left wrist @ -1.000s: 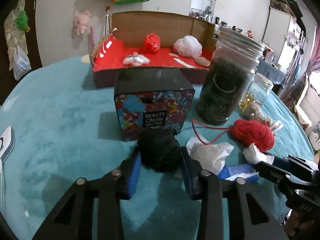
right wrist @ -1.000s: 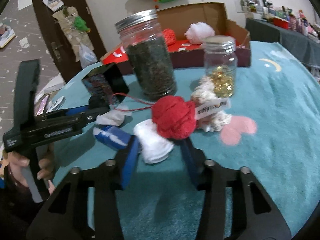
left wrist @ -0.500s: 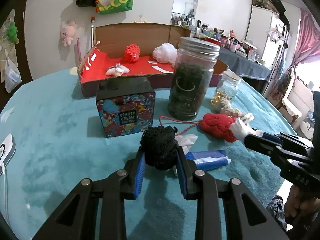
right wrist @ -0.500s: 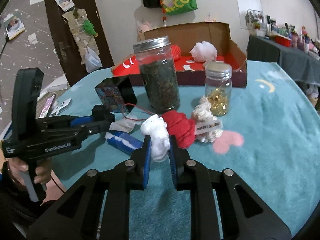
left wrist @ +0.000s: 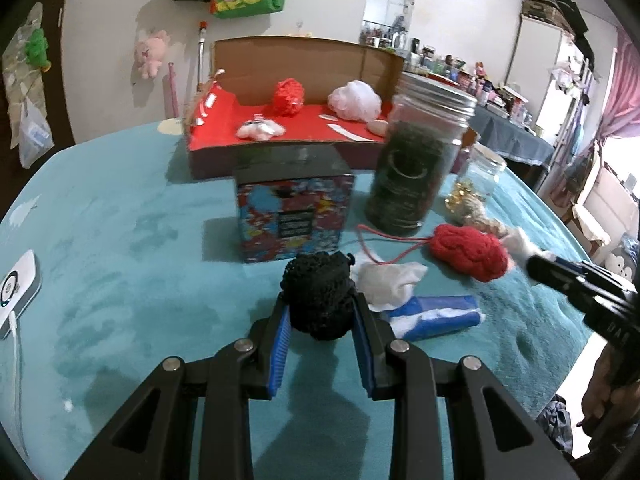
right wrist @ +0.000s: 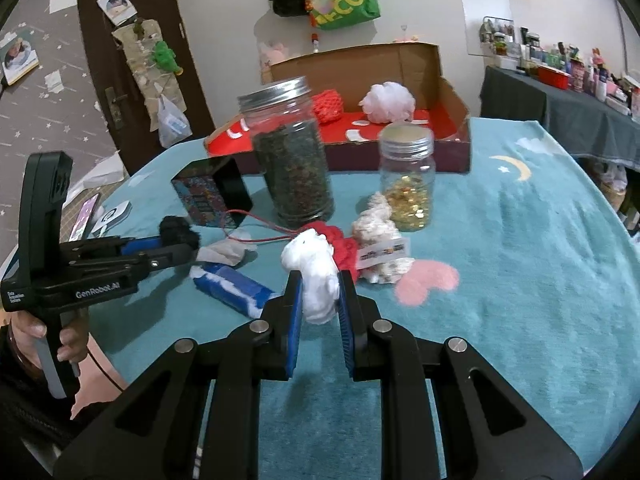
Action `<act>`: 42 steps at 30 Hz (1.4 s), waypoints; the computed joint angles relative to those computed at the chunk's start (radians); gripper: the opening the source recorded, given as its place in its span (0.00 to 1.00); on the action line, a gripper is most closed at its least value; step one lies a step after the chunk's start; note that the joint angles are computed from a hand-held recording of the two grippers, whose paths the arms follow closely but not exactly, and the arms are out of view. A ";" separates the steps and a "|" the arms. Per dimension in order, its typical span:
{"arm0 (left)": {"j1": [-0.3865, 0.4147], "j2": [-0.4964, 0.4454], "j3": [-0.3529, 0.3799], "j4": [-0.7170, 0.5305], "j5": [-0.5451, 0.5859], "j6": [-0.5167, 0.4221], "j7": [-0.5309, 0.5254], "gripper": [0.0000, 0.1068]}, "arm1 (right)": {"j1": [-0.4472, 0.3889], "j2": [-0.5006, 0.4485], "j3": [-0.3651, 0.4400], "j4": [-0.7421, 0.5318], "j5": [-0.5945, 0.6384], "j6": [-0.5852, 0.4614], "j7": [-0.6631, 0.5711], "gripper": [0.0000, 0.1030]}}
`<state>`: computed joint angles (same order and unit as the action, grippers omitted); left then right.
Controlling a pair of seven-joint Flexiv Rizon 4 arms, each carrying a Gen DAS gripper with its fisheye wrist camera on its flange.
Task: Organize soft objects
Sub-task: 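Lift and carry the black pom and white sock with both tools into the box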
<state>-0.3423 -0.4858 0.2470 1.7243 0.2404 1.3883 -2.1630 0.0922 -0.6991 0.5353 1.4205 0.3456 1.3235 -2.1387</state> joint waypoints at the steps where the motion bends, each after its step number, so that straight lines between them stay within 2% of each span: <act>1: -0.003 0.003 0.008 0.002 0.004 -0.003 -0.006 0.29 | 0.002 0.001 -0.008 0.000 -0.001 0.006 0.005 0.16; 6: 0.006 0.013 0.025 -0.001 0.026 -0.033 -0.013 0.29 | 0.016 0.002 -0.050 -0.006 -0.026 0.030 0.043 0.16; 11: 0.062 0.015 -0.008 -0.013 0.027 -0.077 0.050 0.29 | 0.028 -0.024 -0.091 -0.050 -0.078 0.012 0.105 0.16; 16: 0.126 0.009 -0.052 -0.022 -0.001 -0.107 0.136 0.29 | 0.053 -0.075 -0.144 -0.147 -0.148 -0.077 0.165 0.16; 22: 0.193 -0.005 -0.093 -0.032 -0.058 -0.098 0.274 0.29 | 0.082 -0.141 -0.198 -0.275 -0.205 -0.187 0.193 0.16; 27: 0.239 -0.026 -0.132 -0.058 -0.117 -0.101 0.407 0.29 | 0.088 -0.201 -0.209 -0.405 -0.212 -0.294 0.176 0.16; 34: 0.282 -0.052 -0.181 -0.100 -0.204 -0.123 0.587 0.29 | 0.130 -0.272 -0.256 -0.560 -0.242 -0.375 0.114 0.16; 42: 0.286 -0.071 -0.174 -0.176 -0.241 -0.174 0.707 0.29 | 0.148 -0.347 -0.248 -0.772 -0.191 -0.535 0.011 0.16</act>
